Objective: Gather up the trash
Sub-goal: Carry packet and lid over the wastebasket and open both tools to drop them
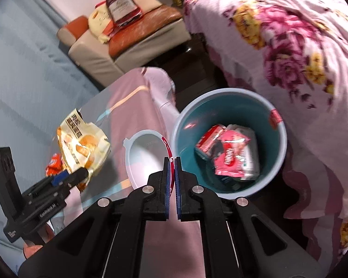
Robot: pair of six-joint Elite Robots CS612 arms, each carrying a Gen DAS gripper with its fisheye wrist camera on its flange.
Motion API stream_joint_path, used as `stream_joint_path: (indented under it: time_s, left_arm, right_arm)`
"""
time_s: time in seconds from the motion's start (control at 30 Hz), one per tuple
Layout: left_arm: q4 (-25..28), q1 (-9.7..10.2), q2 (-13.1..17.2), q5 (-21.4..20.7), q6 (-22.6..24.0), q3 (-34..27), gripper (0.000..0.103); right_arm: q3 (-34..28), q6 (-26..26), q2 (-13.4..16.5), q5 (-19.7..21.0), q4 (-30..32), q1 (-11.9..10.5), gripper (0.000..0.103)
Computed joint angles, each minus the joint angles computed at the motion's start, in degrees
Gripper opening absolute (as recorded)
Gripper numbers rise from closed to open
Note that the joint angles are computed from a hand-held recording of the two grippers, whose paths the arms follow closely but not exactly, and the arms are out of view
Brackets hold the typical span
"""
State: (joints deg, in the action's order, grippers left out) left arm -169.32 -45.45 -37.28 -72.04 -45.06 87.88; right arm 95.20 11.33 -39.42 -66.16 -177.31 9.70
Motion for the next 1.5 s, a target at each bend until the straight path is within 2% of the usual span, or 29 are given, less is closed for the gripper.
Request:
stream_joint_path:
  time_s: [0.37, 0.83, 1.07, 1.17, 1.23, 1.27, 1.5]
  left_arm:
    - [6.09, -0.82, 4.41, -3.63, 6.05, -9.68, 0.035]
    - [10.51, -0.19, 8.83, -8.65, 10.08, -18.19, 0.037]
    - [10.38, 0.21, 10.25, -10.09, 10.45, -20.27, 0.048]
    - [10.3, 0.37, 10.34, -10.43, 10.29, -20.19, 0.064]
    - [9.94, 0.35, 10.18, -9.57, 9.84, -19.66, 0.079]
    - [9.68, 0.42, 10.02, -9.61, 9.43, -19.27, 0.082]
    - [9.36, 1.05, 9.13, -10.83, 7.42, -17.26, 0.083]
  right_arm:
    - [2.11, 2.94, -0.59, -0.59, -3.13, -3.61, 0.004]
    - [0.81, 3.88, -0.07, -2.69, -2.9, -4.94, 0.004]
    - [-0.35, 3.48, 0.24, -4.08, -1.42, -4.66, 0.004]
    - [-0.84, 3.31, 0.41, -4.51, -0.65, -4.44, 0.004]
    - [-1.1, 3.22, 0.52, -4.73, -0.27, -4.31, 0.004]
    - [-1.17, 3.15, 0.53, -4.89, -0.07, -4.21, 0.004]
    - [-2.18, 2.57, 0.85, -5.6, 1.5, -3.44, 0.004]
